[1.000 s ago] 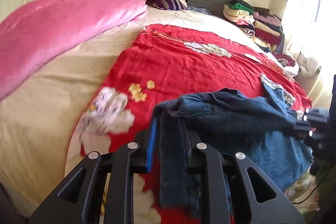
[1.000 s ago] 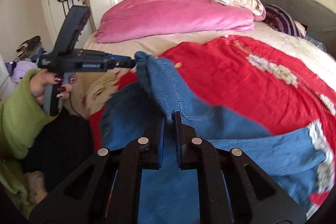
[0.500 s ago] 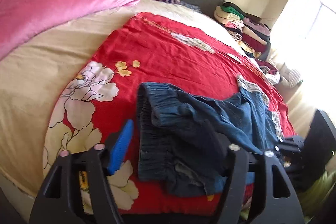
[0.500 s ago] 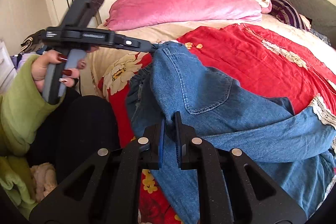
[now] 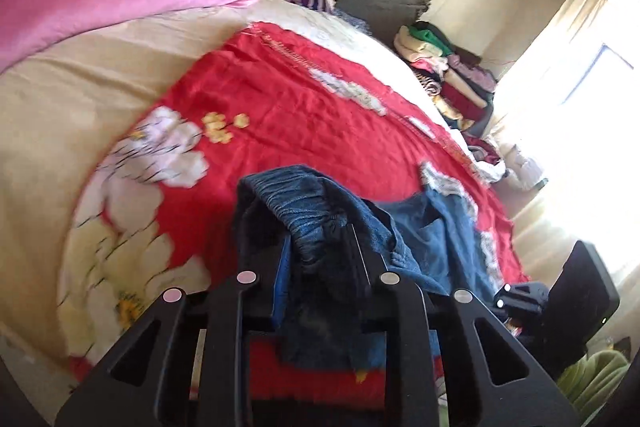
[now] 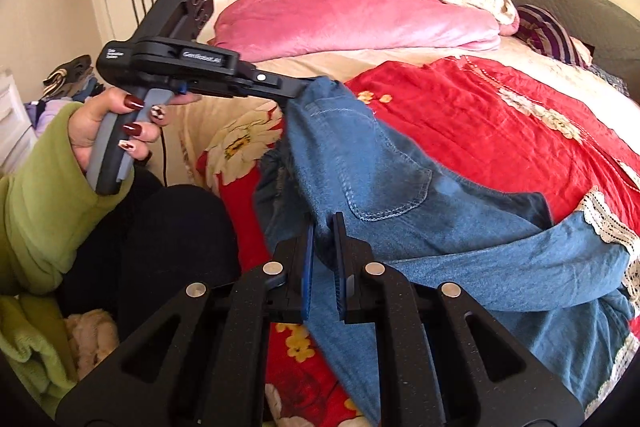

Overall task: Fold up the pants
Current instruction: 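Lift the waistband with both grippers and fold it over toward the leg hems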

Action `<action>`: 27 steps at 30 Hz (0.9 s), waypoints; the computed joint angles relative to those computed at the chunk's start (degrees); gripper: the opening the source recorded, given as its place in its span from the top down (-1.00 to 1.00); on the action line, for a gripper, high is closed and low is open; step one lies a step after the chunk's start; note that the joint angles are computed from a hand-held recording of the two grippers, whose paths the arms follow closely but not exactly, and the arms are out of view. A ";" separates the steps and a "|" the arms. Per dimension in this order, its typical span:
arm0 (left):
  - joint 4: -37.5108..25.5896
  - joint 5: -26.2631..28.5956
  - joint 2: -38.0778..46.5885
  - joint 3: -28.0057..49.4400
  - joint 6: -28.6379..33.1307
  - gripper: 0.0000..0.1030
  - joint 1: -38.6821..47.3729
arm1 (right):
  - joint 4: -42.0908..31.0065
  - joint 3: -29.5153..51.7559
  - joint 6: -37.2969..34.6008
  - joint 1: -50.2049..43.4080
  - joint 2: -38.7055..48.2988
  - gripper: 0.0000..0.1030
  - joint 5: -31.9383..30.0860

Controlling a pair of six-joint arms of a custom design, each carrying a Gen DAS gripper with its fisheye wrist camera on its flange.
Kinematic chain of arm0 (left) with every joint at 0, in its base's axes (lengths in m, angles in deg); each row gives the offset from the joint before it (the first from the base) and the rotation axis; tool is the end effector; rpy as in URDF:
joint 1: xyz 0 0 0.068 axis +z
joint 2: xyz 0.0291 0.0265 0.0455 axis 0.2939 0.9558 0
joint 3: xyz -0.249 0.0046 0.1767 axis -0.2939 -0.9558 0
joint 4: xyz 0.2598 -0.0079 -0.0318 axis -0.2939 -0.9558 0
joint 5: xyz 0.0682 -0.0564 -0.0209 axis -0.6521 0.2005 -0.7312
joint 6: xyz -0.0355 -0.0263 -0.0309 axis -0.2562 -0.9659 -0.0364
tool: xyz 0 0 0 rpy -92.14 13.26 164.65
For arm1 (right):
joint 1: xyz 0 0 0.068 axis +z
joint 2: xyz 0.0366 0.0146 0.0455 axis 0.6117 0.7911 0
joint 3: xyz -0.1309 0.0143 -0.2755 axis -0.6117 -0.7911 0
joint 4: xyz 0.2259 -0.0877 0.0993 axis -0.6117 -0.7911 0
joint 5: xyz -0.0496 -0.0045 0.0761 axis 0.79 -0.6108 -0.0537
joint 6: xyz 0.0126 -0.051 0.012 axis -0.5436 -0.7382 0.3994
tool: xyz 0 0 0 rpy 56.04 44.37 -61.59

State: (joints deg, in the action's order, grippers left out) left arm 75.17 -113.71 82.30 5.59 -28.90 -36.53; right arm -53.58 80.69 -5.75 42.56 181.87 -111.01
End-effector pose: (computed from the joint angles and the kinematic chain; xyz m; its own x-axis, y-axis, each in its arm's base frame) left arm 0.1702 -0.2039 0.0489 -0.6606 -0.4404 -0.6079 -0.1268 0.8637 -0.4878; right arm 0.2282 0.0445 0.0459 -0.3112 -0.5904 -0.7447 -0.9272 0.3605 0.1016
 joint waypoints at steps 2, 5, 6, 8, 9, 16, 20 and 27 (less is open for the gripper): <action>-5.59 -0.27 0.32 1.29 -1.57 0.55 -1.06 | 2.05 -0.49 0.13 1.76 1.95 0.91 1.80; -4.63 2.94 3.59 1.23 -2.69 0.50 1.05 | 5.30 -0.49 1.25 4.63 5.79 0.91 5.10; -5.03 4.19 5.10 1.99 -2.81 0.46 2.14 | 5.93 -0.28 1.63 5.08 6.89 0.91 5.73; -5.31 5.12 6.36 2.62 -2.78 0.35 2.96 | 6.83 0.30 2.74 6.04 8.94 0.91 7.35; -5.64 4.85 6.57 2.70 -3.26 0.31 2.82 | 7.24 0.45 2.88 6.35 9.89 0.91 8.04; -27.30 -5.95 -4.32 5.12 -7.85 0.10 -3.92 | 9.66 -0.44 2.15 6.84 12.10 0.85 9.28; -31.11 -8.97 -7.26 7.59 -6.56 0.14 -6.17 | 9.21 -0.33 1.87 6.51 12.86 0.82 8.94; -38.20 -4.16 4.06 22.56 2.90 0.14 -4.91 | 2.47 0.72 -0.02 4.62 10.79 0.67 7.22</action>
